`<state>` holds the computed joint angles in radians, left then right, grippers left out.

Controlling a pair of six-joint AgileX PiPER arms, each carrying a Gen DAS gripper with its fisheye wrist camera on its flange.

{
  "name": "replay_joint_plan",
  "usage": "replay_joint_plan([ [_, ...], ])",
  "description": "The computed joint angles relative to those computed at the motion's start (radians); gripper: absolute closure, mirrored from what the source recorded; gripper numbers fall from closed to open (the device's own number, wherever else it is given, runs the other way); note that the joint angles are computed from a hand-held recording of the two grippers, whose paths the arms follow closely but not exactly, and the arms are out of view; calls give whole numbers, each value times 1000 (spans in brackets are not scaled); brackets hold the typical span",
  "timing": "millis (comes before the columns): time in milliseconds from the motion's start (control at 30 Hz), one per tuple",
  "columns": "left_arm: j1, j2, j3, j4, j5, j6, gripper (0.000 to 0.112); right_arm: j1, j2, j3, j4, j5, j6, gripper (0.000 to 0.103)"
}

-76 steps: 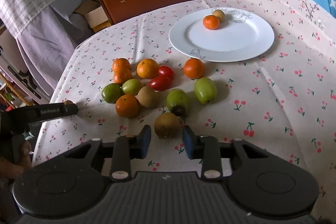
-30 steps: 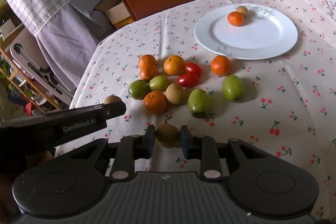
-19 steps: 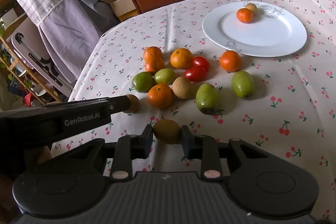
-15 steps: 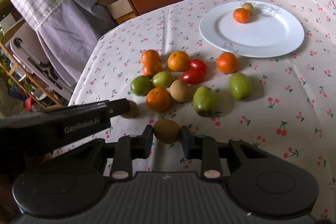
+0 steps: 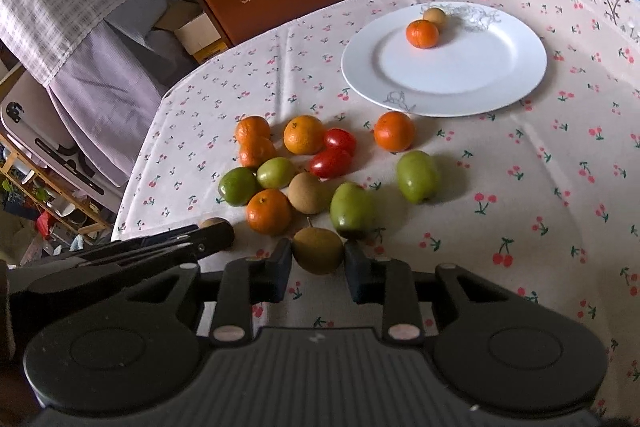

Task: Organize fruits
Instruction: 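Carry both held kiwis over the plate beside the orange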

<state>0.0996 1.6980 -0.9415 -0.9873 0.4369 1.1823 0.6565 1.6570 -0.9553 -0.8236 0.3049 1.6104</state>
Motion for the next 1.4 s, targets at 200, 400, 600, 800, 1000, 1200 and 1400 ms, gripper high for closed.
replay_joint_plan([
  [200, -28, -2, 20, -16, -46, 44, 89, 1, 1, -7, 16, 6, -19, 75],
  [400, -32, -29, 2, 28, -28, -25, 89, -15, -17, -14, 90, 8, -102, 75],
  [600, -65, -54, -43, 47, -6, -67, 89, -59, -57, -39, 128, 20, -234, 75],
  [800, -113, -32, -122, 115, 32, -180, 89, -137, -64, -85, 272, 24, -454, 75],
  [1000, -137, 36, -244, 154, 114, -240, 89, -227, -80, -103, 409, 11, -620, 75],
  [1200, -178, 120, -369, 198, 157, -300, 89, -304, -64, -136, 543, 14, -758, 75],
  [1400, -226, 201, -471, 242, 181, -346, 89, -361, -31, -160, 686, 26, -852, 75],
])
